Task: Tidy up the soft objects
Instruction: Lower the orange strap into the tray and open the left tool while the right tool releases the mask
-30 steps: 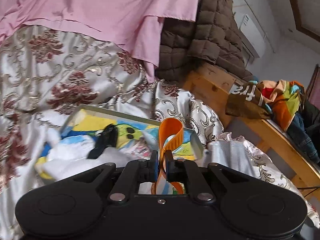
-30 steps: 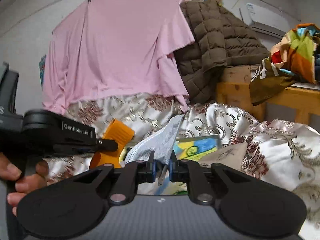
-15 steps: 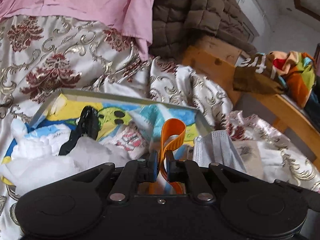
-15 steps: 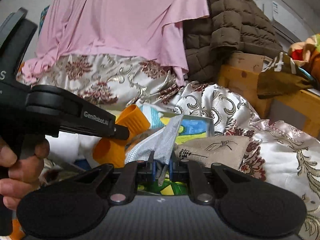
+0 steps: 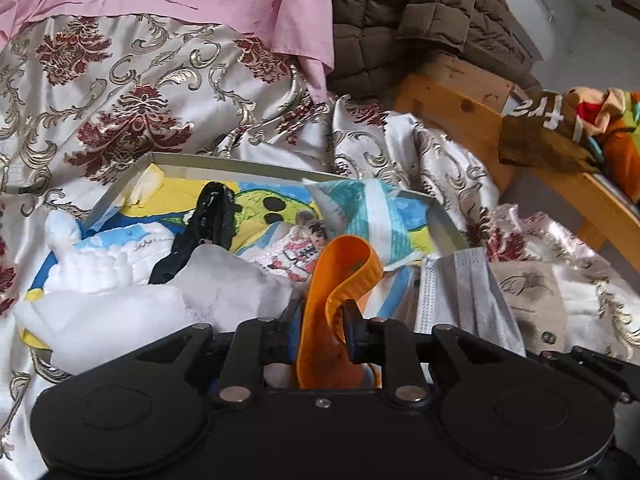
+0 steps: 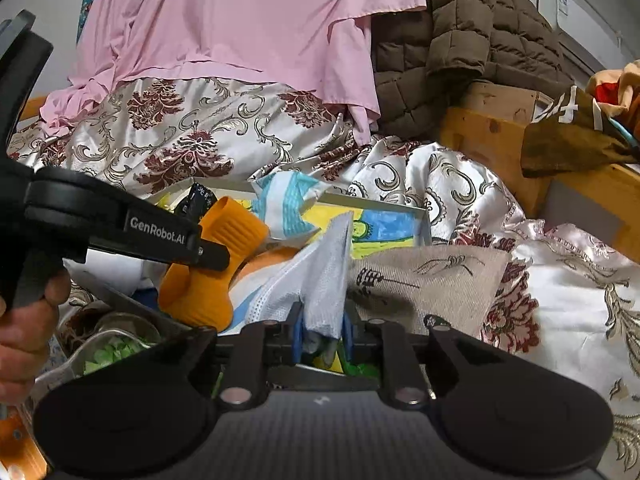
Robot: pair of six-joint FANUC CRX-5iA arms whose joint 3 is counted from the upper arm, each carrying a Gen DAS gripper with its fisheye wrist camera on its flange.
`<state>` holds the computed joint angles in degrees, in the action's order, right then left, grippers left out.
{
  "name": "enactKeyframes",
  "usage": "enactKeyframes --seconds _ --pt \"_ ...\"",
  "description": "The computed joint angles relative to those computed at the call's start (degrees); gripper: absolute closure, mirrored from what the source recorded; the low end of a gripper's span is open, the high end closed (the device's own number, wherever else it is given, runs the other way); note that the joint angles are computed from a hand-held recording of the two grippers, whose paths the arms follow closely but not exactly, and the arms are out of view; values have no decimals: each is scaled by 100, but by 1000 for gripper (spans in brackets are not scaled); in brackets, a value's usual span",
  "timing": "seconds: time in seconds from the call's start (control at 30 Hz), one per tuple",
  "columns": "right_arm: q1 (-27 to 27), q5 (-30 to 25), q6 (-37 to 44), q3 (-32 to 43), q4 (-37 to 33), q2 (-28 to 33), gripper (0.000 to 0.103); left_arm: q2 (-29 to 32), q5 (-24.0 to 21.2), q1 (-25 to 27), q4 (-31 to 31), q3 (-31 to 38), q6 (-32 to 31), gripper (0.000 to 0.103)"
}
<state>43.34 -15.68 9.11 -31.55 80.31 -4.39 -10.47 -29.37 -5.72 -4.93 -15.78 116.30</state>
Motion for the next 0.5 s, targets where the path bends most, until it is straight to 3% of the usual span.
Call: enactKeyframes --seconds 0.4,0.5 --pt "197 -340 483 114 -433 140 82 184 -598 -100 -552 350 312 81" --pt "242 -443 660 163 -577 182 81 314 -944 -210 -802 599 326 79"
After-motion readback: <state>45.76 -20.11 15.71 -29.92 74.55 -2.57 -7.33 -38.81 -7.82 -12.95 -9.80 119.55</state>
